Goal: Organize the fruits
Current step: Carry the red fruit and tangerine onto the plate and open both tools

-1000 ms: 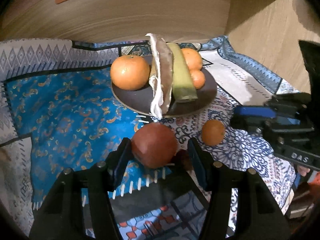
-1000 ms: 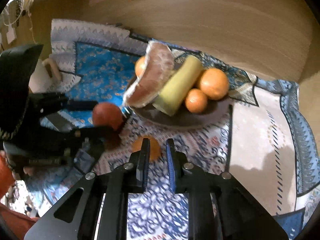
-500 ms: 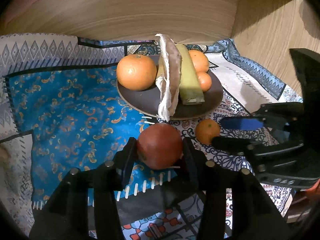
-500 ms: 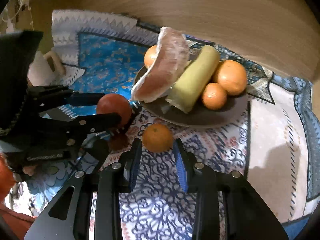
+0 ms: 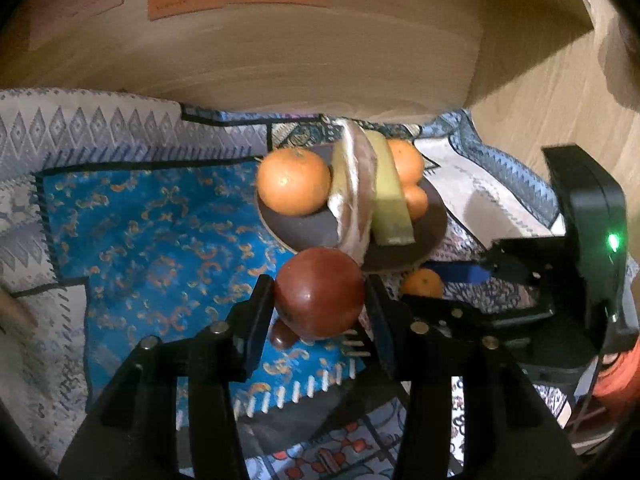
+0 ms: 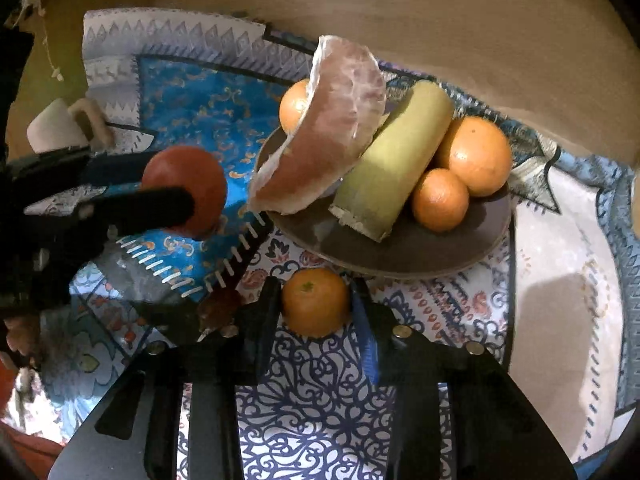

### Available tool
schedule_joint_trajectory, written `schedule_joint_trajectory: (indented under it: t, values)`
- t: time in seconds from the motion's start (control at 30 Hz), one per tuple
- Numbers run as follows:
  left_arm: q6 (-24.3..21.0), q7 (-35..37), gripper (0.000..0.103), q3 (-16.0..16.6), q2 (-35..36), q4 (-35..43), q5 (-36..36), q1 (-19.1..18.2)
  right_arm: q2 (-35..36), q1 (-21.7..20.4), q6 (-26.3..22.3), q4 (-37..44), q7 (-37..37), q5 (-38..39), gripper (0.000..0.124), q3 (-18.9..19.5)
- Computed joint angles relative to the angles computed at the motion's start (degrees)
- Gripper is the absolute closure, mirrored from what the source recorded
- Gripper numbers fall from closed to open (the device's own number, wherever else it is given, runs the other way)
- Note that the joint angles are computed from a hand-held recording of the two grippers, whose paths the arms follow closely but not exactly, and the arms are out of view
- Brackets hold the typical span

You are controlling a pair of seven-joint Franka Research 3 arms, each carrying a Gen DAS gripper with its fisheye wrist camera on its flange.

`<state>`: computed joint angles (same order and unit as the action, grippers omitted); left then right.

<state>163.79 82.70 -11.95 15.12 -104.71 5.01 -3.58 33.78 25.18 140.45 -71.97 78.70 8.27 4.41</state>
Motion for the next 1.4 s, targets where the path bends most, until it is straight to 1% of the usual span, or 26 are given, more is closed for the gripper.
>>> schedule_joint_trajectory:
  t: [0.23, 0.43, 0.67, 0.8, 0.97, 1.1, 1.23, 1.3, 1.33, 1.4]
  values:
    - [-1.6, -2.1, 0.057, 1.3, 3.1, 5.3, 2.4, -0.6, -3.3, -1.0, 4.1, -3.8, -0.5, 1.3, 0.091, 0.1]
    - [-4.2, -2.8, 0.057, 1.4, 7.1, 11.4, 3.3, -1.0, -5.3, -1.3, 7.4, -5.9, 2.0, -0.4, 0.091, -1.7]
    - [-6.1, -2.7, 0.057, 0.6, 10.3, 15.6, 2.6, -0.9, -4.2, -1.7, 7.7, -3.7, 5.9, -3.7, 0.091, -3.6]
    - [-7.0, -2.4, 0.057, 0.5, 11.2, 16.6, 2.5, -1.0, -0.2, -1.5, 5.3, 2.3, 8.1, -5.9, 0.091, -4.6]
    - [-7.9, -2.5, 0.057, 0.7, 12.1, 17.8, 2.6, -1.3, 4.8, -2.5, 0.9, 9.7, 8.3, -5.3, 0.091, -3.8]
    - [-8.7, -2.2, 0.057, 0.7, 12.4, 18.5, 2.8, -1.4, 7.5, -2.5, -1.1, 13.7, 9.0, -5.3, 0.091, -4.2]
    - [-8.8, -2.0, 0.057, 0.8, 12.5, 18.5, 3.0, -1.4, 9.0, -3.0, -3.4, 16.4, 9.3, -4.5, 0.091, -3.8]
    - [-8.7, -1.9, 0.056, 0.9, 12.5, 18.5, 3.2, -1.5, 9.4, -3.0, -3.6, 16.9, 9.3, -4.4, 0.091, -3.8]
    - [-8.8, -2.0, 0.055, 1.1, 12.5, 18.6, 3.5, -1.7, 9.3, -2.8, -3.7, 16.9, 9.6, -4.7, 0.090, -4.1]
    - [-8.9, -2.3, 0.055, 1.4, 12.5, 18.6, 4.0, -1.9, 8.9, -2.3, -3.1, 16.2, 10.2, -5.6, 0.081, -4.8]
